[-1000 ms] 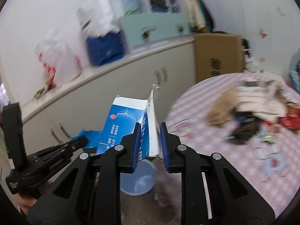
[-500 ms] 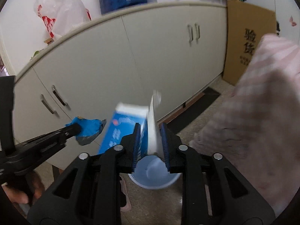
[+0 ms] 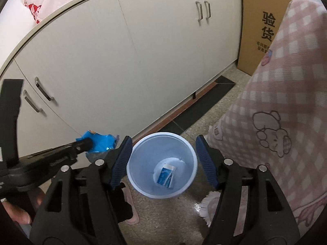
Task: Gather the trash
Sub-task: 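Open both tools to drop the wrapper and tissue box into the wastebasket, then grasp the dark wrapper with the left tool while the right tool grasps the red-white candy wrapper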
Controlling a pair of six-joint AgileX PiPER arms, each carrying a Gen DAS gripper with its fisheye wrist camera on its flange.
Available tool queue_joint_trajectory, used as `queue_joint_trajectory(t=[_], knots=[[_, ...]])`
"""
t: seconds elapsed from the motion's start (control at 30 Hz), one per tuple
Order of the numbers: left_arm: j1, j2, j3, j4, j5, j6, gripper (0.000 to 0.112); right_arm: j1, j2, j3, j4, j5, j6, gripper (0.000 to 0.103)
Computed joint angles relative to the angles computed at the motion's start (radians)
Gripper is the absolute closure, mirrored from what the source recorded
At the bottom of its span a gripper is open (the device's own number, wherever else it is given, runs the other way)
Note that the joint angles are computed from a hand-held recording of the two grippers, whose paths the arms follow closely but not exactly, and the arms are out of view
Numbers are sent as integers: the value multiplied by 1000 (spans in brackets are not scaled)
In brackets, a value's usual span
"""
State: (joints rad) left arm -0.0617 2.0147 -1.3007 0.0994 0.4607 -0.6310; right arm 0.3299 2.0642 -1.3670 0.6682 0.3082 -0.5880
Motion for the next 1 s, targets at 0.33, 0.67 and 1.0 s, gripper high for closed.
queue_joint_trajectory(t=[0.33,0.67,1.0], knots=[[-7,115,-146,-173,63,142,99,-29,-16,51,4,-65,-1,38],[-34,84,-155,-94,99,63,52,-45,-51,69,36,-39,-19,38],[-104,-186,26,161,72,-170,52,-45,-232,156,170,-16,-144,38]])
